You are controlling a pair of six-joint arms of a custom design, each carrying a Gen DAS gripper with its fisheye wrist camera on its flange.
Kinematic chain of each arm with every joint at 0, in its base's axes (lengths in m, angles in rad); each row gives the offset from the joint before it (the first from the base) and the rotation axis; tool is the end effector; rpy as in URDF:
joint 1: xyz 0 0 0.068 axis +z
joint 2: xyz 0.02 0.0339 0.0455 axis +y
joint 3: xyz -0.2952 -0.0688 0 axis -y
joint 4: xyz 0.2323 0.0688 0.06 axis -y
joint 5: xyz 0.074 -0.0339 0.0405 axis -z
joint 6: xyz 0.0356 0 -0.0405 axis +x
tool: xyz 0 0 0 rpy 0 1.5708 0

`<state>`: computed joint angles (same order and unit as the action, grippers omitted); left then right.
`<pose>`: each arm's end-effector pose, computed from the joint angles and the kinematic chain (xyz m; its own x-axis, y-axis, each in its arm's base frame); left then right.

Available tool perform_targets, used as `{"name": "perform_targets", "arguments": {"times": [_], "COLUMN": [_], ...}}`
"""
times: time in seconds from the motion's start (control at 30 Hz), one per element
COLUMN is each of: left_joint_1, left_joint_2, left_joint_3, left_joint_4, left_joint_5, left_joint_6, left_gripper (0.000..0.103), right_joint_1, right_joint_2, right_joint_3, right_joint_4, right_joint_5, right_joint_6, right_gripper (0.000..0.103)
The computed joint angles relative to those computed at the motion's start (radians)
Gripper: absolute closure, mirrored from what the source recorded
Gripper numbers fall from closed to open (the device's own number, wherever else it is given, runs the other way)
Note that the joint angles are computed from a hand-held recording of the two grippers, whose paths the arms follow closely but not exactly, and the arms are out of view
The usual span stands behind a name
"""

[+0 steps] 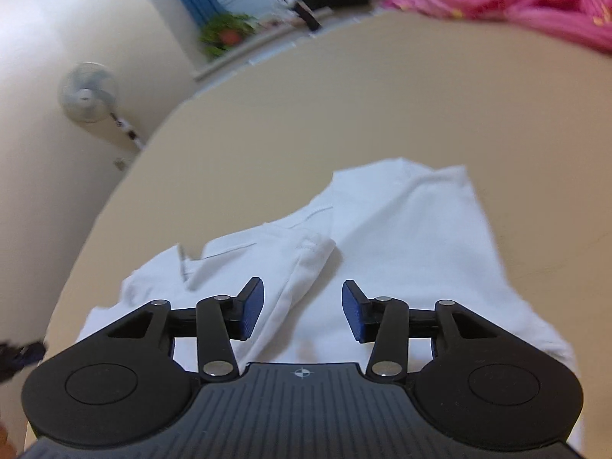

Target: Fold small clothes

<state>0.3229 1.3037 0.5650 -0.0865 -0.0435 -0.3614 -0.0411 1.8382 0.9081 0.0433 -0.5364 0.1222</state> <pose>0.2163 0.0740 0.2057 -0.5297 -0.5498 -0.6459 -0.5691 0.7950 -0.2100 0.3515 0.0038 0.1668 -0.8037 0.1379 -0.5789 -0.1908 0.8617 0.4702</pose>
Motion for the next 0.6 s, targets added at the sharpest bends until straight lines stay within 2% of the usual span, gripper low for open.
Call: {"name": "perform_targets", "arguments": {"times": [0.1, 0.13, 0.17, 0.23, 0.37, 0.43, 0.5, 0.57, 0.6], "left_joint_1": [0.031, 0.037, 0.039, 0.030, 0.007, -0.016, -0.048, -0.086, -0.105], "left_joint_2": [0.029, 0.035, 0.041, 0.047, 0.064, 0.082, 0.106, 0.138, 0.151], "left_joint_3": [0.010, 0.014, 0.018, 0.020, 0.026, 0.026, 0.029, 0.030, 0.028], "left_joint_4": [0.012, 0.012, 0.012, 0.010, 0.005, 0.019, 0.023, 0.027, 0.035], "left_joint_5": [0.031, 0.038, 0.042, 0.044, 0.098, 0.121, 0.124, 0.123, 0.114], "left_joint_6": [-0.005, -0.002, 0.003, 0.010, 0.006, 0.005, 0.006, 0.011, 0.010], "left_gripper": [0.079, 0.079, 0.079, 0.079, 0.076, 0.071, 0.068, 0.068, 0.068], "right_joint_1": [0.059, 0.070, 0.075, 0.055, -0.101, -0.184, -0.235, -0.267, -0.281], "right_joint_2": [0.065, 0.069, 0.063, 0.010, -0.137, -0.153, -0.098, 0.010, 0.054], "right_joint_3": [0.055, 0.059, 0.055, 0.005, -0.187, -0.252, -0.243, -0.144, -0.116], "right_joint_4": [-0.002, 0.015, 0.042, 0.155, 0.493, 0.575, 0.529, 0.330, 0.287], "right_joint_5": [0.056, 0.077, 0.088, 0.065, -0.070, -0.084, -0.065, -0.047, -0.051], "right_joint_6": [0.027, 0.028, 0.032, 0.081, 0.239, 0.238, 0.154, 0.056, 0.031], "right_gripper": [0.059, 0.082, 0.098, 0.098, 0.099, 0.099, 0.099, 0.099, 0.099]}}
